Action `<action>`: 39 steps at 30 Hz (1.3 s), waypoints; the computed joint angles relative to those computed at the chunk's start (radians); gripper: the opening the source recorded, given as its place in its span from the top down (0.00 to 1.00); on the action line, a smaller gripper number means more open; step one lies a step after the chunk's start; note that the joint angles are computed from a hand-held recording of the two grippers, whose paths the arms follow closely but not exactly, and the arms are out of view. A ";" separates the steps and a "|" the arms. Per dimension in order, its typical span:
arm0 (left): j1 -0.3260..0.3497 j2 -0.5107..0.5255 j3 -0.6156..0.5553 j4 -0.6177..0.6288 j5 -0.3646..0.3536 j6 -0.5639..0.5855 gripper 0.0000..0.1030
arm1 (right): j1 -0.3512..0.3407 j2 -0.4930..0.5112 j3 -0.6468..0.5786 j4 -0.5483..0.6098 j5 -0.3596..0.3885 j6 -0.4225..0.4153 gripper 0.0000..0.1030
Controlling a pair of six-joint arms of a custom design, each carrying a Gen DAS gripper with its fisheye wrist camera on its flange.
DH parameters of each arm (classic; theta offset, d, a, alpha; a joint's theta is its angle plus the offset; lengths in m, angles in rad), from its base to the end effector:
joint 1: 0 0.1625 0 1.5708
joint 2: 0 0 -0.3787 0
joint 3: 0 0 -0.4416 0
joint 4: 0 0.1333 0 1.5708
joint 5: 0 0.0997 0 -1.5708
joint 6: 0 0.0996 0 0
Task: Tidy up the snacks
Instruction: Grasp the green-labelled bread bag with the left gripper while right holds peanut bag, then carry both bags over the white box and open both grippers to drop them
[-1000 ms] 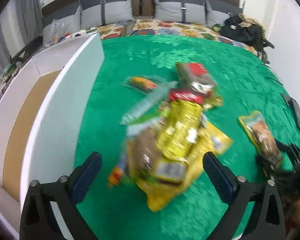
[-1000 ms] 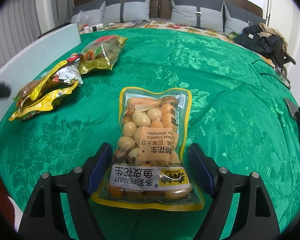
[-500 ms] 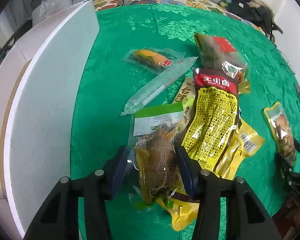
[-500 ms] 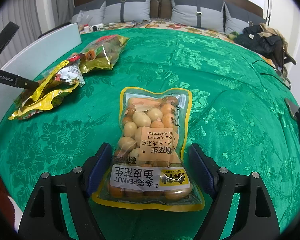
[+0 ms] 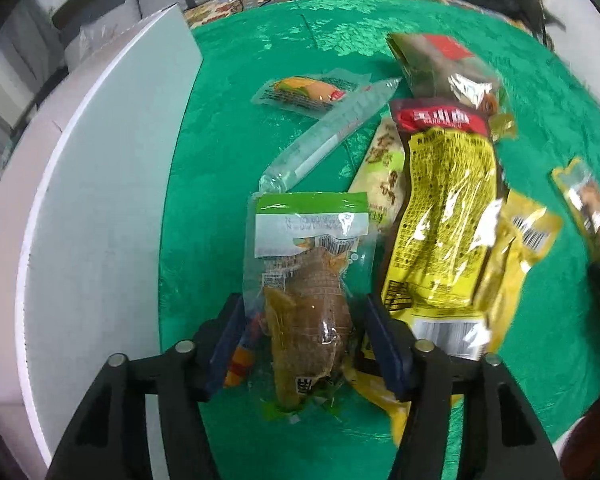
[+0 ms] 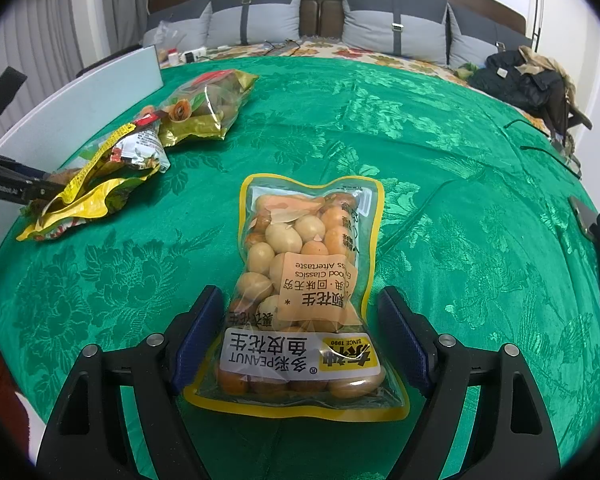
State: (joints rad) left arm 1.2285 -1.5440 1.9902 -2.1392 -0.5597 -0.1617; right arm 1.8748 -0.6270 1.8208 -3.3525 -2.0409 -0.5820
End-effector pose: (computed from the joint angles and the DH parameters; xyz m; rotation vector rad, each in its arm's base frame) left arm 0.0326 -0.5572 0.3102 0.1216 2.1524 -0.4250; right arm 0.2642 -0.5475 -0.0445 0.9157 -2.3565 0.6723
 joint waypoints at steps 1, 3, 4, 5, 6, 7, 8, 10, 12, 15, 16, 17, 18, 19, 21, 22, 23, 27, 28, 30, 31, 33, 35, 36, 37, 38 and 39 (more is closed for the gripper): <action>-0.008 -0.003 0.015 -0.019 0.015 0.026 0.64 | 0.000 0.000 0.000 -0.001 0.001 0.000 0.19; -0.009 -0.019 0.017 -0.014 -0.008 0.012 0.67 | -0.003 -0.005 0.002 0.007 0.012 0.007 0.19; -0.009 -0.028 0.024 -0.027 -0.014 0.006 0.69 | -0.008 -0.017 0.006 0.028 0.028 0.025 0.19; -0.008 -0.038 0.030 -0.043 -0.024 -0.001 0.70 | -0.015 -0.037 0.010 0.069 0.052 0.061 0.19; -0.005 -0.056 0.038 -0.053 -0.043 -0.019 0.70 | -0.024 -0.067 0.011 0.136 0.081 0.125 0.19; -0.004 -0.070 0.046 -0.064 -0.059 -0.029 0.70 | -0.034 -0.098 0.006 0.218 0.112 0.209 0.20; -0.006 -0.095 0.062 -0.078 -0.079 -0.037 0.70 | -0.042 -0.119 -0.002 0.282 0.135 0.277 0.20; -0.012 -0.118 0.080 -0.101 -0.092 -0.036 0.70 | -0.041 -0.134 -0.040 0.401 0.126 0.377 0.20; -0.030 -0.154 0.103 -0.123 -0.112 -0.046 0.70 | -0.022 -0.114 -0.097 0.511 0.068 0.387 0.20; -0.063 -0.208 0.130 -0.158 -0.134 -0.047 0.70 | 0.010 -0.067 -0.162 0.592 -0.014 0.328 0.20; -0.075 -0.227 0.137 -0.160 -0.141 -0.049 0.70 | 0.024 -0.046 -0.178 0.594 -0.063 0.296 0.24; -0.084 -0.239 0.136 -0.165 -0.151 -0.047 0.70 | 0.034 -0.034 -0.187 0.594 -0.085 0.270 0.28; -0.099 -0.260 0.136 -0.164 -0.160 -0.045 0.70 | 0.045 -0.025 -0.191 0.584 -0.106 0.246 0.40; -0.108 -0.270 0.136 -0.165 -0.163 -0.043 0.70 | 0.052 -0.020 -0.193 0.582 -0.122 0.238 0.43; -0.140 -0.328 0.145 -0.148 -0.170 -0.047 0.70 | 0.052 -0.033 -0.181 0.583 -0.108 0.255 0.46; -0.145 -0.339 0.143 -0.148 -0.175 -0.046 0.70 | 0.046 -0.043 -0.174 0.588 -0.087 0.279 0.46; -0.148 -0.349 0.136 -0.153 -0.185 -0.041 0.70 | 0.036 -0.061 -0.161 0.589 -0.059 0.312 0.46; -0.168 -0.436 0.132 -0.147 -0.206 -0.043 0.70 | -0.006 -0.164 -0.082 0.547 0.108 0.437 0.46; -0.170 -0.458 0.128 -0.142 -0.211 -0.046 0.70 | -0.006 -0.183 -0.071 0.541 0.136 0.458 0.46; -0.169 -0.494 0.113 -0.123 -0.207 -0.049 0.70 | 0.009 -0.209 -0.067 0.541 0.189 0.479 0.46; -0.168 -0.506 0.108 -0.115 -0.195 -0.048 0.70 | 0.024 -0.214 -0.074 0.549 0.211 0.481 0.46; -0.161 -0.526 0.095 -0.106 -0.151 -0.037 0.70 | 0.064 -0.211 -0.101 0.572 0.249 0.476 0.46; -0.137 -0.546 0.077 -0.096 -0.124 -0.039 0.70 | 0.107 -0.193 -0.137 0.599 0.290 0.473 0.45; -0.116 -0.558 0.065 -0.090 -0.108 -0.040 0.70 | 0.135 -0.172 -0.169 0.618 0.321 0.473 0.45; -0.104 -0.566 0.060 -0.086 -0.093 -0.038 0.70 | 0.155 -0.155 -0.191 0.629 0.344 0.474 0.45; -0.088 -0.572 0.053 -0.080 -0.080 -0.034 0.70 | 0.179 -0.129 -0.226 0.646 0.369 0.474 0.45; -0.062 -0.578 0.043 -0.067 -0.063 -0.033 0.70 | 0.211 -0.088 -0.280 0.674 0.402 0.472 0.45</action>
State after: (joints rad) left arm 1.1664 -2.1217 2.0332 -2.2062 -0.6232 -0.1948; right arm 2.0862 -0.7149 1.5403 -2.6789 -1.6392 -0.1101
